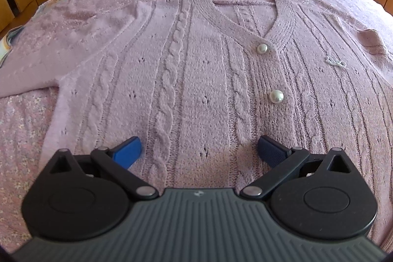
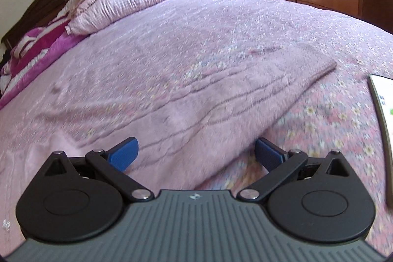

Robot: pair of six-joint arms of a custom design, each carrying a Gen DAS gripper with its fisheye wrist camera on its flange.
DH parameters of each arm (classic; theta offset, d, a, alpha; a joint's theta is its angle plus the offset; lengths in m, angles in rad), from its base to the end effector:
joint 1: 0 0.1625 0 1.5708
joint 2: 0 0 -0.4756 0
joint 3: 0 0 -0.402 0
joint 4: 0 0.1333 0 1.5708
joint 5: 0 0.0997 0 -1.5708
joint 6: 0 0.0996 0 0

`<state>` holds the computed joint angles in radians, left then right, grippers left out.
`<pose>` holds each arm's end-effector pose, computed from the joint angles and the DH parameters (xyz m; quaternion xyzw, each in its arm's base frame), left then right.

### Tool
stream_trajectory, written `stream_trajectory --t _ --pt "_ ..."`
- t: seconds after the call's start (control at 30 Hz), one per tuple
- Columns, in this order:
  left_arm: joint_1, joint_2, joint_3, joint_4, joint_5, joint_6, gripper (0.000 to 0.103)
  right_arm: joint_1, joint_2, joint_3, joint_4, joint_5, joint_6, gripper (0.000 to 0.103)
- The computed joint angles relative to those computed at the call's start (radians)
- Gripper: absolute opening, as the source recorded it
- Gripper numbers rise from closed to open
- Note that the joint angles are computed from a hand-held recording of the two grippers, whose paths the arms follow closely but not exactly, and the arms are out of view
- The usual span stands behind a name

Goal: Fold small clothes
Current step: 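Grasp the cardigan sleeve cuff with the right gripper, then carry the sleeve across the cardigan body and release it with the right gripper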

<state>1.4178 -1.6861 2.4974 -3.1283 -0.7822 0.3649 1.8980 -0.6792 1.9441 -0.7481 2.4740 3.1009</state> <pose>0.1493 -0.3700 0.3596 0.0848 0.8669 -0.2968 0.3913 0.2114 -0.4515 -0.0392 -0.0735 -0.8047 0.5017 0.3087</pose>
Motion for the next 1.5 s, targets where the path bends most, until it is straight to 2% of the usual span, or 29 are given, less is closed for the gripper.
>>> stream_trajectory --t 0.23,0.4,0.47,0.5,0.53,0.6,0.63,0.67,0.7,0.77,0.93,1.03,1.27,1.4,1.5 --pt "0.002 0.021 0.013 -0.058 0.003 0.027 0.103 -0.058 -0.021 0.006 -0.071 -0.073 -0.072 0.103" --pt "0.004 0.020 0.013 -0.057 0.000 0.030 0.103 -0.098 -0.049 0.035 -0.123 -0.148 -0.031 0.103" --pt "0.004 0.020 0.013 -0.057 0.000 0.030 0.103 -0.104 -0.054 0.046 -0.151 -0.155 -0.020 0.101" --pt "0.004 0.020 0.013 -0.057 0.000 0.030 0.103 -0.103 -0.053 0.045 -0.163 -0.141 -0.021 0.092" --pt "0.003 0.021 0.014 -0.060 0.003 0.029 0.103 -0.100 -0.050 0.043 -0.173 -0.120 -0.024 0.088" --pt "-0.001 0.026 0.017 -0.070 0.012 0.026 0.103 -0.091 -0.045 0.035 -0.180 -0.073 -0.034 0.058" --pt "-0.005 0.029 0.020 -0.075 0.018 0.026 0.103 -0.088 -0.045 0.031 -0.174 -0.057 -0.038 0.049" --pt "-0.007 0.031 0.021 -0.078 0.022 0.025 0.103 -0.088 -0.048 0.033 -0.165 -0.058 -0.030 0.032" --pt "-0.008 0.031 0.021 -0.078 0.023 0.025 0.103 -0.091 -0.055 0.041 -0.162 -0.073 -0.016 0.022" --pt "-0.005 0.029 0.021 -0.078 0.018 0.028 0.103 -0.090 -0.070 0.070 -0.186 -0.099 0.001 0.015" --pt "-0.003 0.034 0.029 -0.113 0.013 0.052 0.103 -0.056 -0.105 0.146 -0.292 -0.097 -0.007 0.014" --pt "0.003 0.035 0.035 -0.138 -0.001 0.076 0.103 -0.024 -0.135 0.181 -0.314 -0.084 -0.025 0.014" --pt "0.006 0.010 0.029 -0.113 -0.026 0.120 0.103 0.095 -0.179 0.205 -0.300 -0.031 -0.044 0.014" --pt "-0.007 -0.026 0.020 -0.064 -0.019 0.136 0.103 0.182 -0.155 0.159 -0.248 -0.002 -0.072 0.014" --pt "-0.014 -0.050 0.016 -0.062 -0.006 0.166 0.103 0.249 -0.116 0.098 -0.194 0.017 -0.061 0.014"
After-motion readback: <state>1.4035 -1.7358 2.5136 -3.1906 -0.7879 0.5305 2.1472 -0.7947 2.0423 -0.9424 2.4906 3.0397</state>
